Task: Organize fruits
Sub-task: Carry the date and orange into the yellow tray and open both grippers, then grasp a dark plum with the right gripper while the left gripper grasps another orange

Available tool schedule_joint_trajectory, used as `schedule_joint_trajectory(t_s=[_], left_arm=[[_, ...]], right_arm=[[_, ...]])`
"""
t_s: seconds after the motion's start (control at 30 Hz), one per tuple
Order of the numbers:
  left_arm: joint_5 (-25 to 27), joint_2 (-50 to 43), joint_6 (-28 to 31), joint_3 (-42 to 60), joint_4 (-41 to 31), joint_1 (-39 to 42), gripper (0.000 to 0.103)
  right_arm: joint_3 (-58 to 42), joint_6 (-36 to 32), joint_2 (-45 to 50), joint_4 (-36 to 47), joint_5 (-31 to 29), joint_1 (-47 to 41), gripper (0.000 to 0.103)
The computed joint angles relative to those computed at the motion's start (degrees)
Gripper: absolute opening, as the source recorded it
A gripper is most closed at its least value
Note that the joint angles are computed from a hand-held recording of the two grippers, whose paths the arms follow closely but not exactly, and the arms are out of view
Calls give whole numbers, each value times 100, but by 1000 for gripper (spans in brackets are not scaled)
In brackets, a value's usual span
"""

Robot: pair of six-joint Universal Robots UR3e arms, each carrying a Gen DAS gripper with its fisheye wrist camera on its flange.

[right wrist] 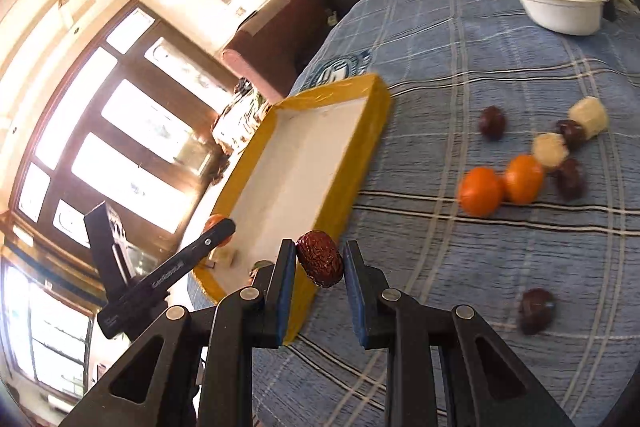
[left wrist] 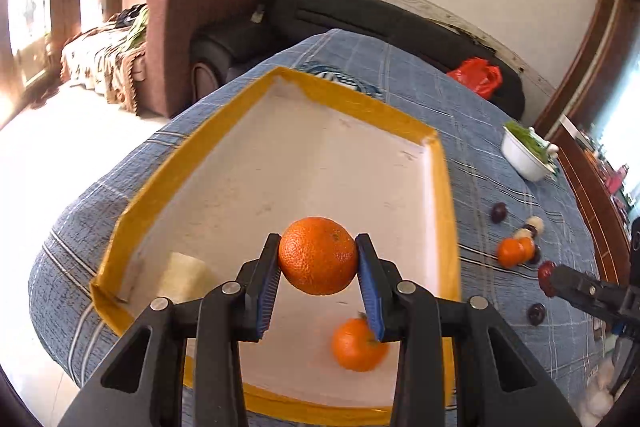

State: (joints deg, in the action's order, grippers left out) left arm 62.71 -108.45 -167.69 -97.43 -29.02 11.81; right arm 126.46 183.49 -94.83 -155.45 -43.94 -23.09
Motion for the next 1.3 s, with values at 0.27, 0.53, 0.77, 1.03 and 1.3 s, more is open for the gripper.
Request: schedule_joint_trajectory(t_s=[0.27, 0.53, 0.77, 1.03, 1.3], left_arm=[[-297, -415, 41, 408, -475, 345, 37], [-1172, -123, 56, 184, -817, 838, 74], [-1536, 366, -48, -209, -1046, 1038, 81], [-1364, 1252, 136, -845, -1019, 716, 81], [-973, 1408, 217, -966, -760, -259, 81]], right_arm=[[-1588, 613, 1536, -459, -1203, 1754, 28], [-2626, 807, 2449, -308, -1967, 2445, 51], [-1953, 793, 1688, -458, -1812, 2046, 59], [-139, 223, -246, -282, -1313, 512, 60], [1555, -1726, -2839, 1978, -667, -2379, 63]])
